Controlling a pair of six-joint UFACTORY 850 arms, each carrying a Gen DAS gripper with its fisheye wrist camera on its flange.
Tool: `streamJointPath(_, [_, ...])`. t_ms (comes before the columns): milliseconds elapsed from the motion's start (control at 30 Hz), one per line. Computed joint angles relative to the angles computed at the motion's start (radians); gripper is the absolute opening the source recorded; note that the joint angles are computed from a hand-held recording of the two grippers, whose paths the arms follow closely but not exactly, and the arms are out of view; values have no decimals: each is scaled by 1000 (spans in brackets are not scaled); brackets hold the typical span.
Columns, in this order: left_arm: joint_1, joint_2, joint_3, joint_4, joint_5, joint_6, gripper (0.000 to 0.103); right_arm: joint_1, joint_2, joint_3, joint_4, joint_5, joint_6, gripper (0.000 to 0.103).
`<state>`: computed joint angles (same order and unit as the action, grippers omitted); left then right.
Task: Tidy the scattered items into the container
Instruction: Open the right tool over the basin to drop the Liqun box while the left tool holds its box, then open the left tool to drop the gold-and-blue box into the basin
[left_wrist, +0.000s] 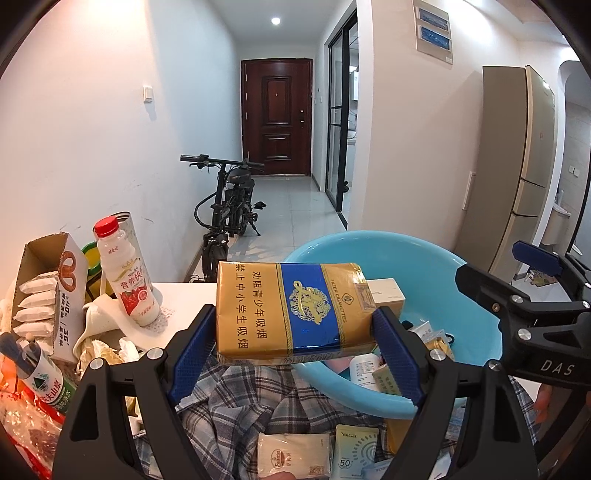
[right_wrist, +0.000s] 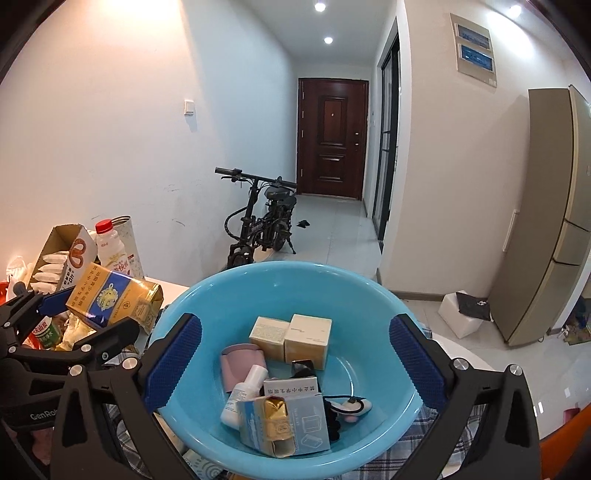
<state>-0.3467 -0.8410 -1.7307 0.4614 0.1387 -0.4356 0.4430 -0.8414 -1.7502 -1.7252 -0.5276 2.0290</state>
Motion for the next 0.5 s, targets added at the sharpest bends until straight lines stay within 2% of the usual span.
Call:
streamJointPath(300, [-7,4,10,11,15,3,83,6,0,-7,72,-60,-78,103])
streamJointPath(500, [-14,23,36,33,37,-10,83,14,11,2,139,-218,-163,103])
